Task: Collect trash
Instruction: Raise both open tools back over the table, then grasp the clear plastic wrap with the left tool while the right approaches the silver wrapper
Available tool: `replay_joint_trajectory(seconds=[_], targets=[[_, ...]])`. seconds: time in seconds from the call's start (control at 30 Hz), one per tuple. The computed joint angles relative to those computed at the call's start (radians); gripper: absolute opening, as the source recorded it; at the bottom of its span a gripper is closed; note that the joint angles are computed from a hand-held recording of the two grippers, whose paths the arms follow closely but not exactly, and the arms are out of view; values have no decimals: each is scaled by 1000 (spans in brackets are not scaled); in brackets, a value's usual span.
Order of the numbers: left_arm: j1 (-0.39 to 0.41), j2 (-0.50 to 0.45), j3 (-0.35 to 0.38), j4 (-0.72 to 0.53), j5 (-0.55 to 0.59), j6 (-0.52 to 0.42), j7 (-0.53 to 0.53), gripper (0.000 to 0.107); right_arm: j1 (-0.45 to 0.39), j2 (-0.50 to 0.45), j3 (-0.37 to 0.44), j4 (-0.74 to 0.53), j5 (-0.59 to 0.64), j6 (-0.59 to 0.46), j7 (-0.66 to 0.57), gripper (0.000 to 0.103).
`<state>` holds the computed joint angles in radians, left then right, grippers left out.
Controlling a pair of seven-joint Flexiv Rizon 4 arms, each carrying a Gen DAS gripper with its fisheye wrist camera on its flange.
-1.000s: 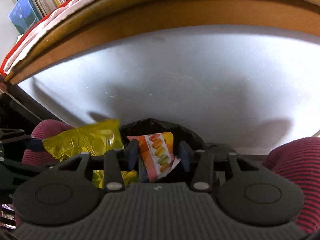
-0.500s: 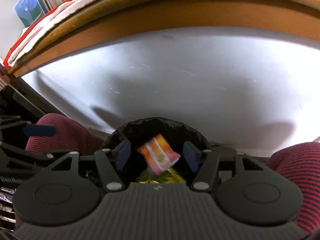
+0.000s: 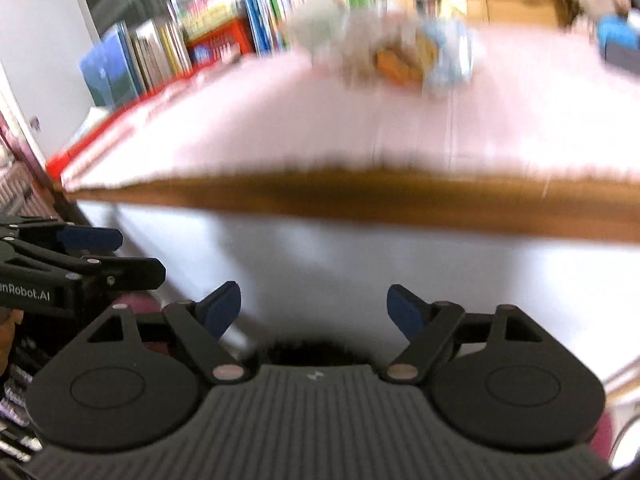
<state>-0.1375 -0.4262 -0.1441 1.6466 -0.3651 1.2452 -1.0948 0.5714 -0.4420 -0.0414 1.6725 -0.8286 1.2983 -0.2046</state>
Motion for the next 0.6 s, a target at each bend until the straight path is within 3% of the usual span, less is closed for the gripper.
replay_joint_trajectory(seconds=[0.13, 0.3, 0.43, 0.53, 0.6], targets=[[22, -60, -82, -52, -71, 139, 39, 93, 23, 16, -111, -21, -179, 22, 138, 92], [4, -178, -105, -235, -89, 162, -12, 94, -1, -10, -124, -100, -293, -73, 197, 92], [-19, -298, -99, -445, -112, 54, -109, 94, -36, -49, -102, -161, -324, -134, 192, 90], [-10, -394, -150, -593, -172, -28, -162, 94, -55, -77, -95, -191, -325, -160, 191, 83], [-39, -477, -124, -730, -188, -75, -262, 94, -61, -92, -95, -206, -318, -174, 196, 80]])
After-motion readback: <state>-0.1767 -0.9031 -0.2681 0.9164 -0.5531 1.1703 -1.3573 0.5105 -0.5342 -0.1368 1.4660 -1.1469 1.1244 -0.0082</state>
